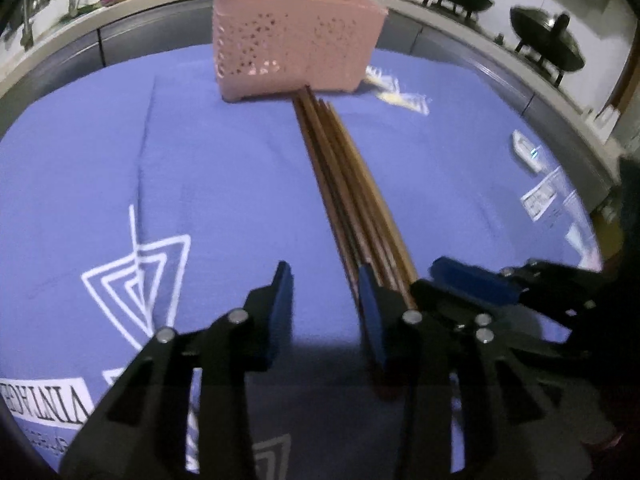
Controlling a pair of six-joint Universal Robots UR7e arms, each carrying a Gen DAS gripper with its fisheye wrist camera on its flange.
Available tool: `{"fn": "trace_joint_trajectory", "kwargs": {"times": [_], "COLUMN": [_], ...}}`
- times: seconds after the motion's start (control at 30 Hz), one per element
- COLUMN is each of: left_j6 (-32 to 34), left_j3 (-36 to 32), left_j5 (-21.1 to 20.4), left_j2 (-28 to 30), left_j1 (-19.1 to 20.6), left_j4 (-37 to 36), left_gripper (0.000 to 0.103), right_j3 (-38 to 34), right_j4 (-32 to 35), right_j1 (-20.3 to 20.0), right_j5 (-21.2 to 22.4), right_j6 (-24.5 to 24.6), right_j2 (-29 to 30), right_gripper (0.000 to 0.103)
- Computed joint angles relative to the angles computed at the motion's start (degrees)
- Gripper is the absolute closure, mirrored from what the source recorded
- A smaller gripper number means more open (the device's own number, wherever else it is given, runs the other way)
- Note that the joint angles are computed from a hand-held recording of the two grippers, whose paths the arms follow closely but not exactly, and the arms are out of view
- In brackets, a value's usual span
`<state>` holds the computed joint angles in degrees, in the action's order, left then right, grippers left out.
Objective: Organize utensils
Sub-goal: 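Move both grippers back down to the remaining chopsticks, then grasp a brown chopstick with the right gripper while the left gripper grasps another chopstick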
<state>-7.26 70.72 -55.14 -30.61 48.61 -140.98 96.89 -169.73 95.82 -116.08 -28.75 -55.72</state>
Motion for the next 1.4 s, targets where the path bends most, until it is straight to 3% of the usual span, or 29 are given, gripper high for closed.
{"fn": "trace_joint_trajectory", "kwargs": {"times": [0.3, 0.43, 0.57, 0.67, 0.8, 0.97, 1.17, 1.4], "left_j6": [-0.60, -1.82, -4.34, -3.01, -2.07, -0.45, 0.57, -1.89], "left_j3": [-1.76, -1.96, -1.86, -1.05, -1.71, -1.30, -2.05, -2.35], "left_j5": [3.07, 3.39, -1.21, -1.84, -0.81, 1.11, 3.13, 1.79], "left_j2": [1.61, 1.31, 0.14, -0.19, 0.67, 1.29, 2.33, 1.14], "left_j1": [-0.46, -0.09, 0.66, 0.30, -0.12, -0.42, -0.67, 0.01], "left_j4": [-0.16, 0.68, 2.01, 0.71, 2.79, 0.03, -0.67, 2.04], "left_gripper": [0.073, 0.085, 0.085, 0.085, 0.085, 0.084, 0.085, 0.086], "right_j3": [-0.36, -0.37, -0.50, -0.11, -0.01, 0.23, 0.91, 0.79], "right_j4": [1.15, -2.82, 0.81, 0.54, 1.52, 1.12, -5.67, -4.45], "right_j1": [-0.63, -0.31, -1.26, -1.20, -0.98, -0.76, -0.12, -0.95], "right_j5": [1.35, -1.99, 0.79, 1.69, 2.07, 1.12, -2.58, -2.11], "right_j6": [0.73, 0.19, 3.88, 3.22, 2.60, 1.96, -2.66, 0.21], "right_j2": [-0.45, 0.07, -1.33, -1.54, -1.31, -0.84, 0.93, -0.12], "right_gripper": [0.082, 0.082, 0.082, 0.082, 0.082, 0.082, 0.084, 0.084]}}
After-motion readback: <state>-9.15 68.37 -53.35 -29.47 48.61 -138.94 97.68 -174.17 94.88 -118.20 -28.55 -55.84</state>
